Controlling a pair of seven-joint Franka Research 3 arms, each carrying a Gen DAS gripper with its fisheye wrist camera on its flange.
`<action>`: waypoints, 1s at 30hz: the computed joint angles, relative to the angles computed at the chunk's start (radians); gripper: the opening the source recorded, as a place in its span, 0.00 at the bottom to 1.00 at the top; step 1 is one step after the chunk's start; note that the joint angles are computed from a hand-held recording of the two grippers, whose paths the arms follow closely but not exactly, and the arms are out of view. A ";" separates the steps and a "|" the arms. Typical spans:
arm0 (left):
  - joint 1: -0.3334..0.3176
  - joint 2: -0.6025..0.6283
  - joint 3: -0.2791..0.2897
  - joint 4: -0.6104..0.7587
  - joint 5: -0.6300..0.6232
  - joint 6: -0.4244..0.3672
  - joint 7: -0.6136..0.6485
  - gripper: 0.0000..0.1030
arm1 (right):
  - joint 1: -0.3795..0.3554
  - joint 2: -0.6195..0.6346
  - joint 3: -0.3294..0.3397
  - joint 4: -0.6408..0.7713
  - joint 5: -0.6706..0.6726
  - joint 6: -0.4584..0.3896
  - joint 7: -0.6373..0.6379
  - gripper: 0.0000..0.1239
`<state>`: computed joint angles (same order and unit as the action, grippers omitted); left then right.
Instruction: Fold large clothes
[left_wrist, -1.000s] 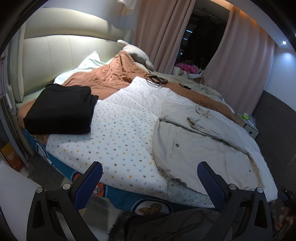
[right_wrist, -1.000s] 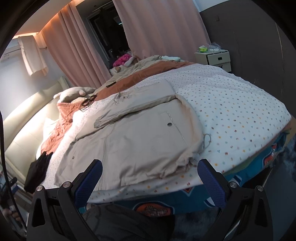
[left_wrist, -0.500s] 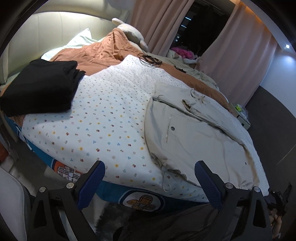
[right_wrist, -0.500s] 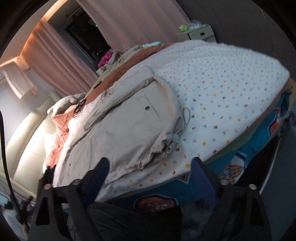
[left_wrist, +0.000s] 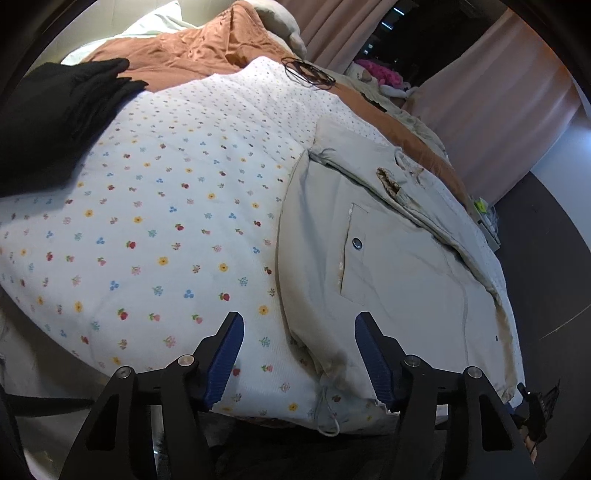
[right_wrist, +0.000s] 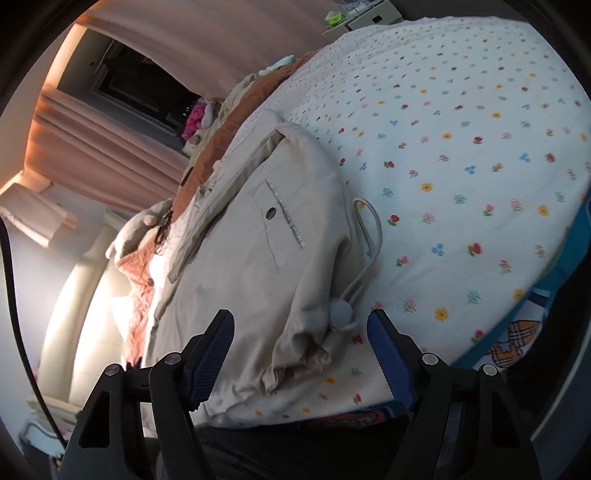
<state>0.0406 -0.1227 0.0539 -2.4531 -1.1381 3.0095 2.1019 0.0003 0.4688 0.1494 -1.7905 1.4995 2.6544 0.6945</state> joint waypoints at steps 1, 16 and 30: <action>0.000 0.020 0.002 0.016 -0.001 -0.009 0.000 0.62 | -0.002 0.012 0.000 0.013 0.000 -0.008 0.003 0.61; 0.159 0.212 -0.091 0.207 -0.184 -0.188 0.113 0.41 | -0.048 0.137 0.046 0.166 0.034 -0.112 0.029 0.61; 0.173 0.155 -0.086 0.141 -0.350 -0.361 0.246 0.28 | -0.035 0.127 0.055 0.146 0.027 -0.076 0.032 0.48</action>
<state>0.2134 0.0320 -0.0324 -2.3124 -1.4882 2.6484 2.3478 -0.0345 0.5962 0.2046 -1.6444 1.5267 2.5782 0.7261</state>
